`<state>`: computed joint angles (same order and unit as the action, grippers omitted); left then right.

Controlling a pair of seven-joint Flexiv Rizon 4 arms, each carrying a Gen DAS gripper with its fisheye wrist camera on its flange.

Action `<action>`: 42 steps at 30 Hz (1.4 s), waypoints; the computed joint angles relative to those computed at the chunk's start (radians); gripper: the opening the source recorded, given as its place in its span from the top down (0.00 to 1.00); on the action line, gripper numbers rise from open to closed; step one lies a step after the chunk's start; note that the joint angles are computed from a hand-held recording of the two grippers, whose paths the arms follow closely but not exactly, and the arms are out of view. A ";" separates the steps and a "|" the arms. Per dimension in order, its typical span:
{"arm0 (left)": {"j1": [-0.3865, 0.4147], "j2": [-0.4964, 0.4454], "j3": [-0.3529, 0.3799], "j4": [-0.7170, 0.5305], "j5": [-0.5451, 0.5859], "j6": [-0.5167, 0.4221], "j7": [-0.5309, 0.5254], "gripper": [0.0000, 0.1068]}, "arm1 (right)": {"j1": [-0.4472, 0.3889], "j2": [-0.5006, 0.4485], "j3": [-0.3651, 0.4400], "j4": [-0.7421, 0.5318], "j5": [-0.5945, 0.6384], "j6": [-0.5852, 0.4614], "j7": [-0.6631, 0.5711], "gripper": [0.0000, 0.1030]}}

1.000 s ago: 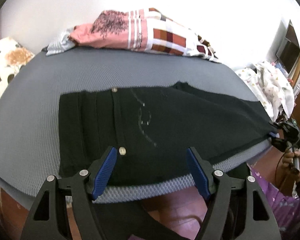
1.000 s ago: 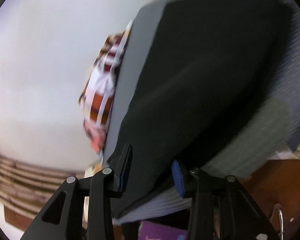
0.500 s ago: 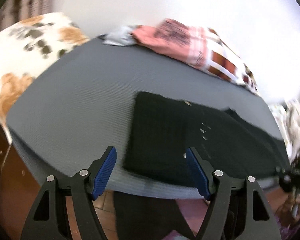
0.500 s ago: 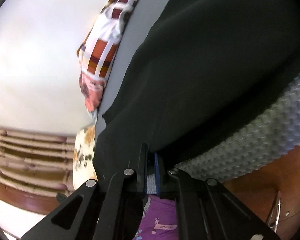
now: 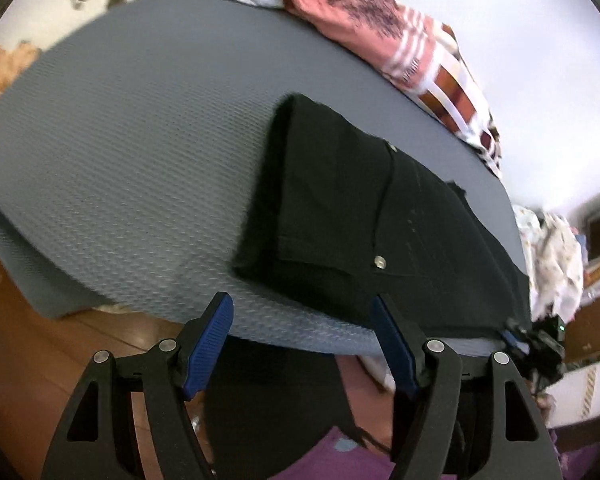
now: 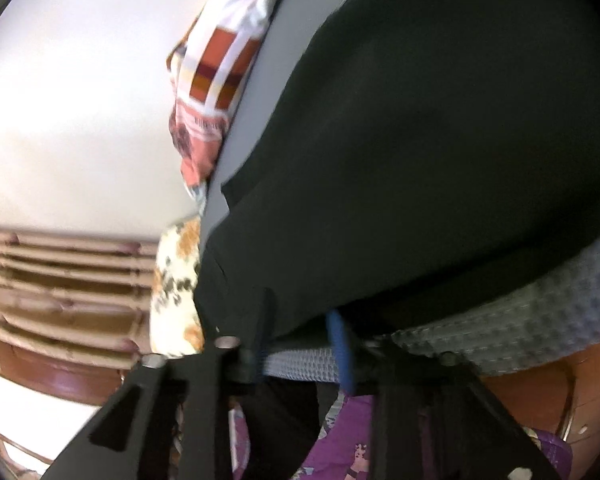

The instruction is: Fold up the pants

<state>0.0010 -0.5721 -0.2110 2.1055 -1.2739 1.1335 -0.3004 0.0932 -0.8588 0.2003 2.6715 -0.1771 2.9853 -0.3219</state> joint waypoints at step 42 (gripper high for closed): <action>0.000 -0.053 -0.048 -0.029 0.102 0.080 -0.095 0.84 | -0.008 -0.041 -0.003 -0.060 -0.088 -0.017 0.005 0.93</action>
<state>0.0009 -0.6248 -0.2592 2.0761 -1.1715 1.2137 -0.3953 0.0854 -0.8994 0.1978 2.6111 -0.2650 2.9688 -0.3172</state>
